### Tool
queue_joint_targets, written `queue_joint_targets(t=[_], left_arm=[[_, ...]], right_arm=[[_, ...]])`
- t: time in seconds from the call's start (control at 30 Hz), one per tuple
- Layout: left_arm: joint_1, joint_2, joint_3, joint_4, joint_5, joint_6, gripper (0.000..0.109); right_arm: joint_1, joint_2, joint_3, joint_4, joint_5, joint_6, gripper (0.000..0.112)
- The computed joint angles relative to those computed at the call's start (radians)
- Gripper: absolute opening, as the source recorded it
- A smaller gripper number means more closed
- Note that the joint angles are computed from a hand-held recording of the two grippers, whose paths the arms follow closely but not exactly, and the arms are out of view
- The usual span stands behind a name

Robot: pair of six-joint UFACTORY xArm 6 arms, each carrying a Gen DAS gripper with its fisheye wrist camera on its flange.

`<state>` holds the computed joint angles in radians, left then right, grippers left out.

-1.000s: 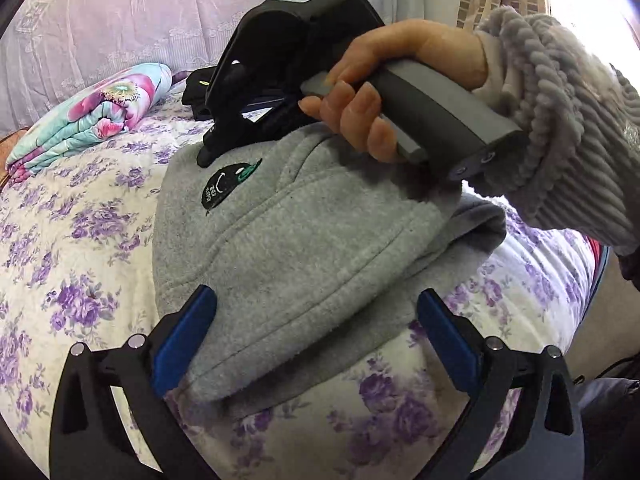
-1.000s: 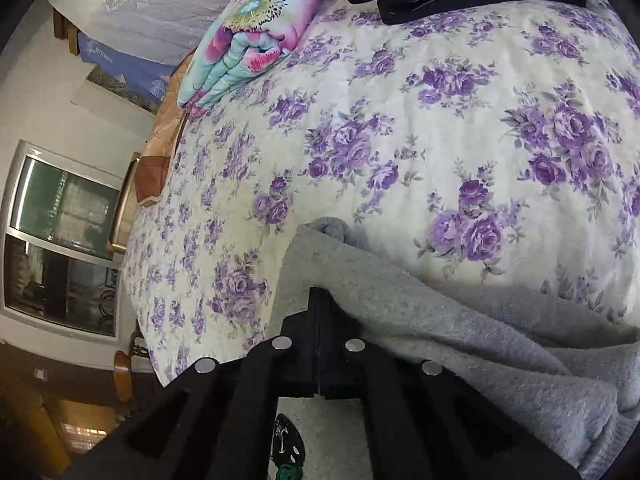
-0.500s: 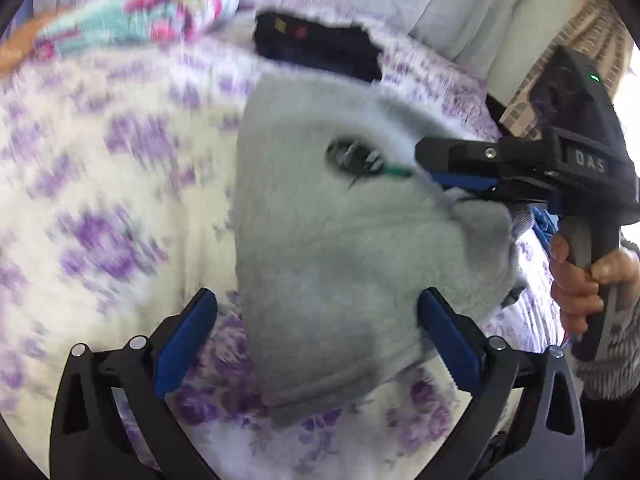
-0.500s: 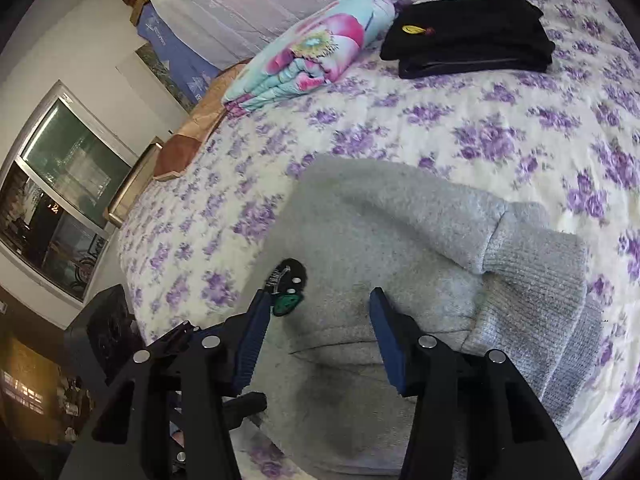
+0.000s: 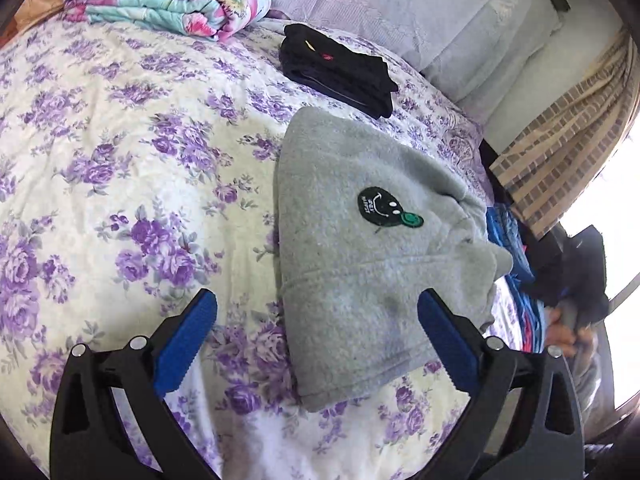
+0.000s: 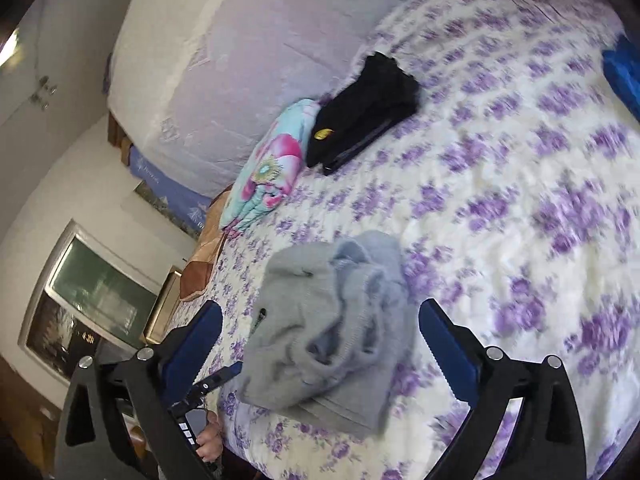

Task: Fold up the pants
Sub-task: 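Grasp the folded sweatpants with the right gripper and carry it onto the black garment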

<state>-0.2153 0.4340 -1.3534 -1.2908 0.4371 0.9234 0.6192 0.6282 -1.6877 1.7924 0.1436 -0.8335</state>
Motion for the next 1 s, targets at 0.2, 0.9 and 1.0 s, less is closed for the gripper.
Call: queue_joint_targets(t=[0.2, 0.9, 1.0], left_arm=[[-0.001, 0.042, -0.069, 0.069, 0.042, -0.062, 0.098], [0.035, 0.259, -0.335, 0.068, 0.284, -0.089, 0.098], [0.039, 0.251, -0.321, 0.055, 0.306, -0.062, 0.098]], right_arm=[[-0.037, 0.082, -0.041, 0.099, 0.195, -0.015, 0.099], [-0.044, 0.450, -0.561, -0.476, 0.282, 0.525, 0.100], [-0.024, 0.403, -0.478, -0.503, 0.222, 0.466, 0.083]])
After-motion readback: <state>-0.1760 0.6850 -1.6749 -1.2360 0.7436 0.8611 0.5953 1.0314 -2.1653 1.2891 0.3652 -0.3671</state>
